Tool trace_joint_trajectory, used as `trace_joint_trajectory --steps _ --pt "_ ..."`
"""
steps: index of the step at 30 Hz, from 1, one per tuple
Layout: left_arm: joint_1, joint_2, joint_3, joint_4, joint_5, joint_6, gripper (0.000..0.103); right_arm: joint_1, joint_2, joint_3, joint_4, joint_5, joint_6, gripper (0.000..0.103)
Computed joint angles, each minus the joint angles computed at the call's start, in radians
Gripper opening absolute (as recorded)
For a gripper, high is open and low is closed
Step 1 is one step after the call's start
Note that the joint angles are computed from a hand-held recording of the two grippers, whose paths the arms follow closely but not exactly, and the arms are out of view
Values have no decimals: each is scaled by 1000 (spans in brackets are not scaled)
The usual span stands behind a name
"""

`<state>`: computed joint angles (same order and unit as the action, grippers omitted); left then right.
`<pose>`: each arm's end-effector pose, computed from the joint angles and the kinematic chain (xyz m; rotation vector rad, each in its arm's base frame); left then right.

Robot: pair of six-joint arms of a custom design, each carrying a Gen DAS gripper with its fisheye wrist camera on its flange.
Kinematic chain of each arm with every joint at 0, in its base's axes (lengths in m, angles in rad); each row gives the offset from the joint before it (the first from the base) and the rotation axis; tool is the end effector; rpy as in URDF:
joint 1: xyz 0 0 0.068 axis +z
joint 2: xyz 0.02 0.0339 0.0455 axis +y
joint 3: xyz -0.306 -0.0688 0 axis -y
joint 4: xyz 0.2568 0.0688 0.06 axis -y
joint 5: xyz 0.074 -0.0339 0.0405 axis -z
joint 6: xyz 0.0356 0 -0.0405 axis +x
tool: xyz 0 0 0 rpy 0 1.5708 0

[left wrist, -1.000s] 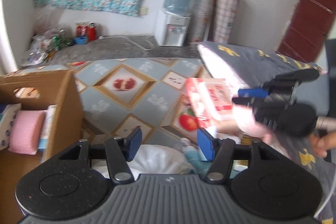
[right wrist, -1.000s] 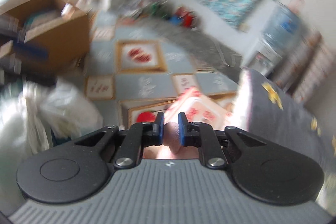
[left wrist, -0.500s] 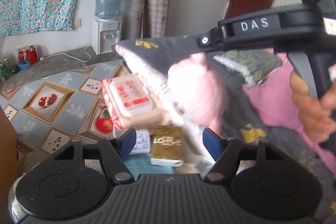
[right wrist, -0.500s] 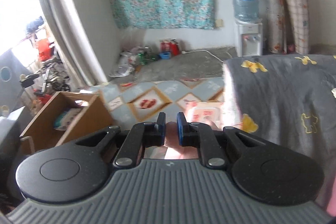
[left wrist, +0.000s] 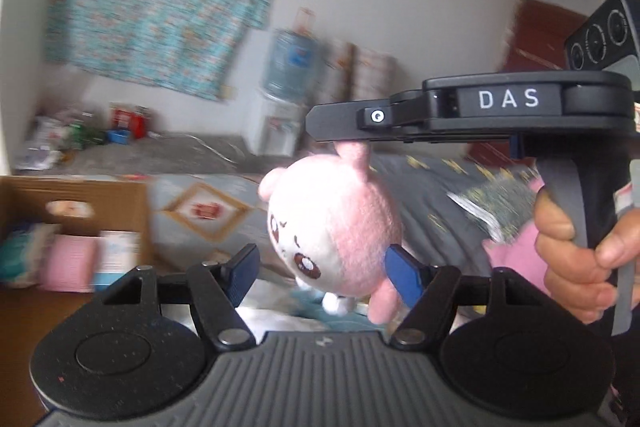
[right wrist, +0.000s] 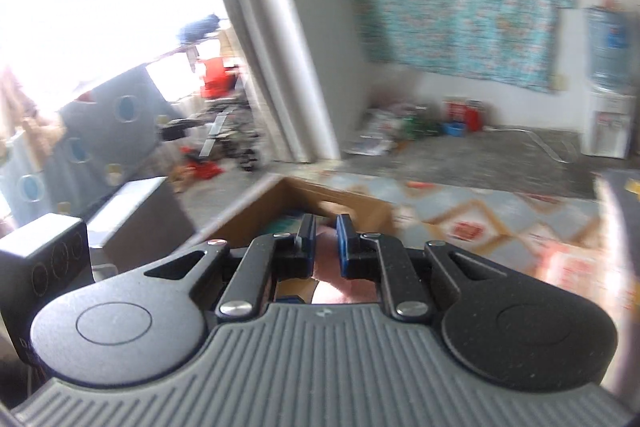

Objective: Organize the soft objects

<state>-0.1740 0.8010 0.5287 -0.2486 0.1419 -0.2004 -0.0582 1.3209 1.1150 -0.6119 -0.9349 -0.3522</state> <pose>0.1619 -0.0336 0.2676 0.0589 2.1071 -0.3741 0.2742 0.0127 0.3468 -0.7200 2.0099 0.8660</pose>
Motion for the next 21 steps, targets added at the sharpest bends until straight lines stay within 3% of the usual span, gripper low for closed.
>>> trace_joint_trajectory --steps 6,12,18,21 --pt "433 -128 19 -157 191 127 71 378 35 19 194 117 278 10" --pt "661 -11 16 -120 203 187 71 648 251 114 325 259 454 10" --pt "783 164 -24 -32 212 210 71 742 542 198 355 447 399 10" --pt "826 231 -28 -23 228 232 70 779 685 263 294 640 297 9"
